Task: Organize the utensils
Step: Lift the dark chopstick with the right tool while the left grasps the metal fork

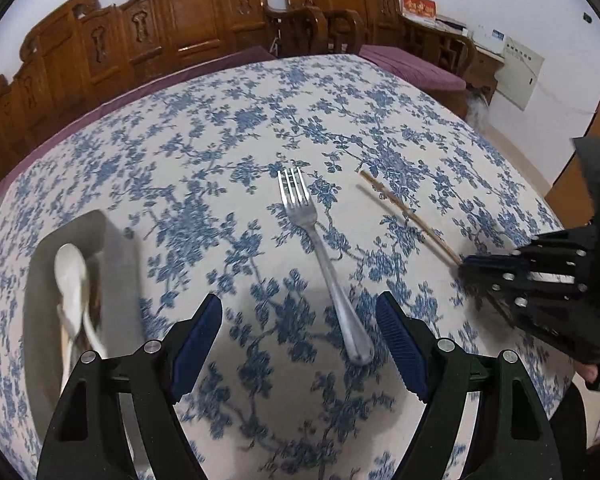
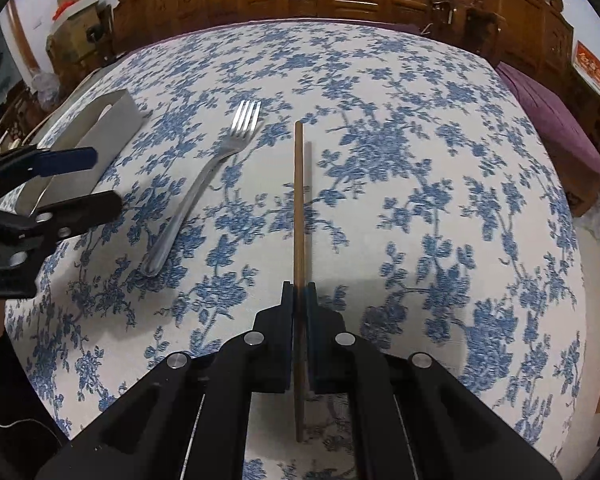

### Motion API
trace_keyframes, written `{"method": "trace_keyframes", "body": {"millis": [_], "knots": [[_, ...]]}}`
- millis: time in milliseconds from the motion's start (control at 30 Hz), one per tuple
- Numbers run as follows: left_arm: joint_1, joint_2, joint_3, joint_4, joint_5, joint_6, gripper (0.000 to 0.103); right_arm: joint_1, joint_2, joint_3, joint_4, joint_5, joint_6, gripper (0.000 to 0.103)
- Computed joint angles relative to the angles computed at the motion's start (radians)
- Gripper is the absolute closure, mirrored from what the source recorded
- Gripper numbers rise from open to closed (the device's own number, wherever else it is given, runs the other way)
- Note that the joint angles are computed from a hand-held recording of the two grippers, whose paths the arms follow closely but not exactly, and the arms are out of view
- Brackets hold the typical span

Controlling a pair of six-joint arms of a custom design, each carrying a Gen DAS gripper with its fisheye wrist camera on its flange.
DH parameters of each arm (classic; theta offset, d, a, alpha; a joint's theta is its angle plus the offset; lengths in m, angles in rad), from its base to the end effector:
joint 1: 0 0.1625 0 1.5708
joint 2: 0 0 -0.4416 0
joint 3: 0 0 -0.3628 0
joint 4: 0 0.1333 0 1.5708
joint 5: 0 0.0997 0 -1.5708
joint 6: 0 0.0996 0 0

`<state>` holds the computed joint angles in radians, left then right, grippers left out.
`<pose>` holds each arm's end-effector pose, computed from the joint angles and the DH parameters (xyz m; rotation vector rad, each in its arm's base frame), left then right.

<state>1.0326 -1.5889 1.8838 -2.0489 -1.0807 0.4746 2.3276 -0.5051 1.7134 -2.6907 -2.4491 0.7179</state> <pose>-0.0776 -0.4815 0.4303 1.2302 2.3433 -0.2640 0.4592 -0.4037 -0.0352 0.0946 -2.3506 0.6658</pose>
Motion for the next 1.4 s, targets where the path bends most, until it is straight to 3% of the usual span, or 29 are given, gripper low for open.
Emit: {"method": "trace_keyframes", "body": {"millis": [167, 333, 400, 667, 867, 900, 967, 1400], "knots": [[-0.009, 0.064, 0.000, -0.020, 0.018, -0.036, 0.027, -0.003, -0.026, 0.037, 0.000, -0.021, 0.040, 0.097], [-0.010, 0.119, -0.007, -0.039, 0.035, -0.055, 0.034, -0.011, -0.032, 0.056, -0.015, -0.016, 0.037, 0.096], [-0.009, 0.136, -0.014, -0.035, 0.044, -0.063, 0.045, -0.013, -0.032, 0.058, -0.019, -0.017, 0.035, 0.096], [0.010, 0.172, -0.045, 0.011, 0.038, -0.098, 0.069, -0.019, -0.039, 0.074, -0.035, -0.019, 0.041, 0.096], [0.008, 0.178, -0.034, -0.005, 0.049, -0.102, 0.073, -0.020, -0.039, 0.075, -0.035, -0.022, 0.045, 0.096], [0.007, 0.178, -0.034, -0.006, 0.050, -0.103, 0.083, -0.020, -0.039, 0.074, -0.036, -0.022, 0.045, 0.096], [0.009, 0.182, -0.044, 0.012, 0.033, -0.113, 0.092, -0.018, -0.040, 0.075, -0.042, -0.024, 0.044, 0.096], [-0.037, 0.163, -0.017, -0.004, 0.006, -0.141, 0.097, -0.003, -0.059, 0.083, -0.101, -0.057, 0.032, 0.096]]}}
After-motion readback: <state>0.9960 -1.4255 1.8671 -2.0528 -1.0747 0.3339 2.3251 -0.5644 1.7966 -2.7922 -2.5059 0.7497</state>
